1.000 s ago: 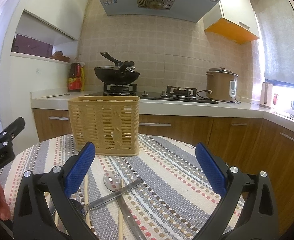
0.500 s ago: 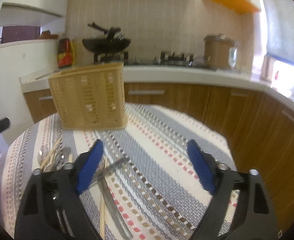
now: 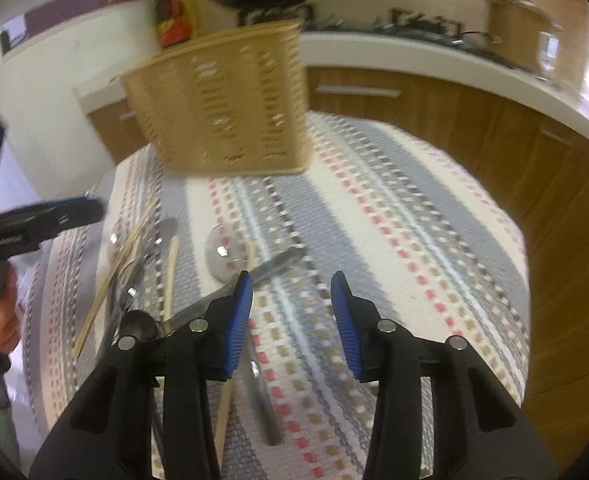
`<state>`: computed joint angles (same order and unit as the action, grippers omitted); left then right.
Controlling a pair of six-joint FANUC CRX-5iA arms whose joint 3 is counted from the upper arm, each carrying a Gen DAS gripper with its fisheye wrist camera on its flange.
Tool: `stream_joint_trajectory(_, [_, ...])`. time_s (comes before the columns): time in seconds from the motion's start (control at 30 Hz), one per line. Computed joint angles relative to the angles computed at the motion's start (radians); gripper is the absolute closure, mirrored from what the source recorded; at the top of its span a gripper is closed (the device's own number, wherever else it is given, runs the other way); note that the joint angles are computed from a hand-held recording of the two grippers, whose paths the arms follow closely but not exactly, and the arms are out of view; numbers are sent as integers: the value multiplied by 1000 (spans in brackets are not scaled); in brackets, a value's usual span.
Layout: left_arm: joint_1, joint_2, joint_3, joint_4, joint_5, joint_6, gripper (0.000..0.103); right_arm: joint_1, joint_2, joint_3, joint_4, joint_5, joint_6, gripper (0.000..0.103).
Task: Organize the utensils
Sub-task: 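Grasp a wooden chopstick with the left tool while the right tool grasps a clear spoon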
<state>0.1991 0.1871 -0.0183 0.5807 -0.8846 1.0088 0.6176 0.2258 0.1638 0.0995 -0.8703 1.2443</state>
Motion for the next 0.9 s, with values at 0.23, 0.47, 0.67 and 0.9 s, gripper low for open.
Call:
stream_joint_trajectory(0.23, [15, 121, 143, -3, -146, 106, 48, 11, 147, 243, -121, -192, 197, 65])
stream_joint_trajectory(0.47, [5, 165, 214, -47, -192, 176, 48, 12, 210, 322, -121, -256, 185, 57])
stream_joint_trajectory(0.67, [-19, 195, 264, -116, -196, 239, 54, 15, 253, 362, -86, -299, 190, 56])
stream_joint_trajectory(0.9, [-49, 212, 299, -186, -192, 276, 74, 36, 296, 396, -46, -344, 174, 56])
